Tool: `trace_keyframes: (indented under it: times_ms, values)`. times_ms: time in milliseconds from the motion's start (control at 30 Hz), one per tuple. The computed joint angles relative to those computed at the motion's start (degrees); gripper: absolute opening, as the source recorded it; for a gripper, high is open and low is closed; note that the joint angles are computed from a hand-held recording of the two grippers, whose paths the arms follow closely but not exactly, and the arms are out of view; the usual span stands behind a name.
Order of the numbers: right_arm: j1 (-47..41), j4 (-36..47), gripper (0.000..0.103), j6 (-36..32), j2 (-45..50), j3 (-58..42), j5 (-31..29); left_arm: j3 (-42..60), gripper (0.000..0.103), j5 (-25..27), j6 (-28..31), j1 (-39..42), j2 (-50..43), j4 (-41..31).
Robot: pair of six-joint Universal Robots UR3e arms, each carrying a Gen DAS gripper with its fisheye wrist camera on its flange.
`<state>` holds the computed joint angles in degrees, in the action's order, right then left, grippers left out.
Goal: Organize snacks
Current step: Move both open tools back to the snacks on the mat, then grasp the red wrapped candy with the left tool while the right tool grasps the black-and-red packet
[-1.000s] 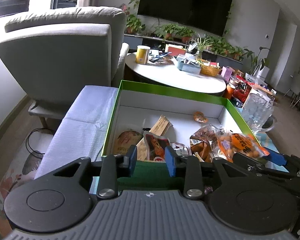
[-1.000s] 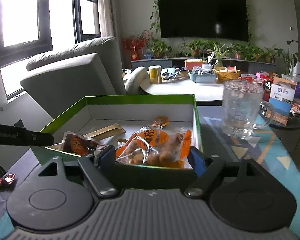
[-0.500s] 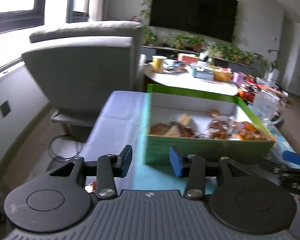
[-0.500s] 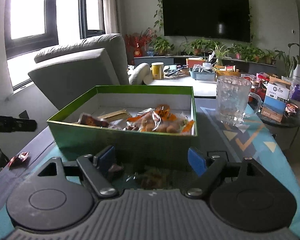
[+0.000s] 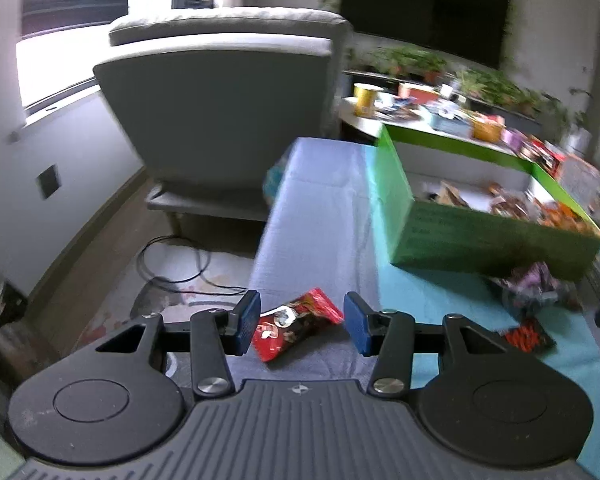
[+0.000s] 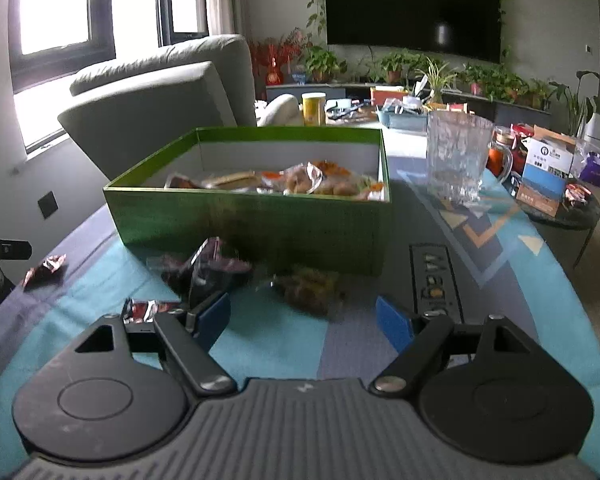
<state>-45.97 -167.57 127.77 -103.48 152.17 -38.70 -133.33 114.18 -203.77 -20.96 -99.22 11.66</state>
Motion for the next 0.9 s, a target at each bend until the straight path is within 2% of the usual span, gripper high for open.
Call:
trace_keyframes:
  times_ms: [100, 200, 433, 567, 667, 733, 767, 800, 900]
  values:
    - [0.1, 1.35, 0.059, -0.21, -0.59, -0.04, -0.87, -1.03, 0.046, -3.06, 6.45, 1.2, -1.05, 3.27]
    - [0.42, 3.42, 0.059, -0.99, -1.39, -0.39, -1.36, -0.49, 0.047, -4.6, 11.88, 2.71, -1.68, 3.29]
    - [2.32, 1.44, 0.059, -0.23, -0.57, -0.1, -3.17, -2.42, 0.05, -17.82, 24.01, 11.54, 1.97, -1.28]
    - [3.71, 0.9, 0.059, 0.26, 0.19, -0.56, -3.89, -3.7, 0.05, -17.68, 23.38, 12.54, 0.9, -0.85]
    - [5.32, -0.04, 0.059, 0.56, 1.31, -0.93, -4.56, -7.35, 0.049, -19.88, 20.56, 14.09, 0.72, 4.72]
    - [6.52, -0.63, 0.059, 0.71, 2.09, -1.17, -4.9, -8.79, 0.039, -21.55, 18.49, 14.82, 1.2, 6.24]
    - [7.14, -0.99, 0.059, 0.9, 2.41, -1.22, -5.05, -9.3, 0.03, -21.68, 17.18, 14.54, 1.07, 7.42]
    - [7.56, -0.83, 0.059, 0.86, 2.42, -1.23, -5.05, -9.43, 0.026, -21.37, 15.63, 13.76, 0.92, 7.88]
    - [8.61, 1.25, 0.059, 0.44, 1.6, -1.27, -4.43, -7.84, 0.02, -15.32, 11.51, 7.41, -1.85, 9.75]
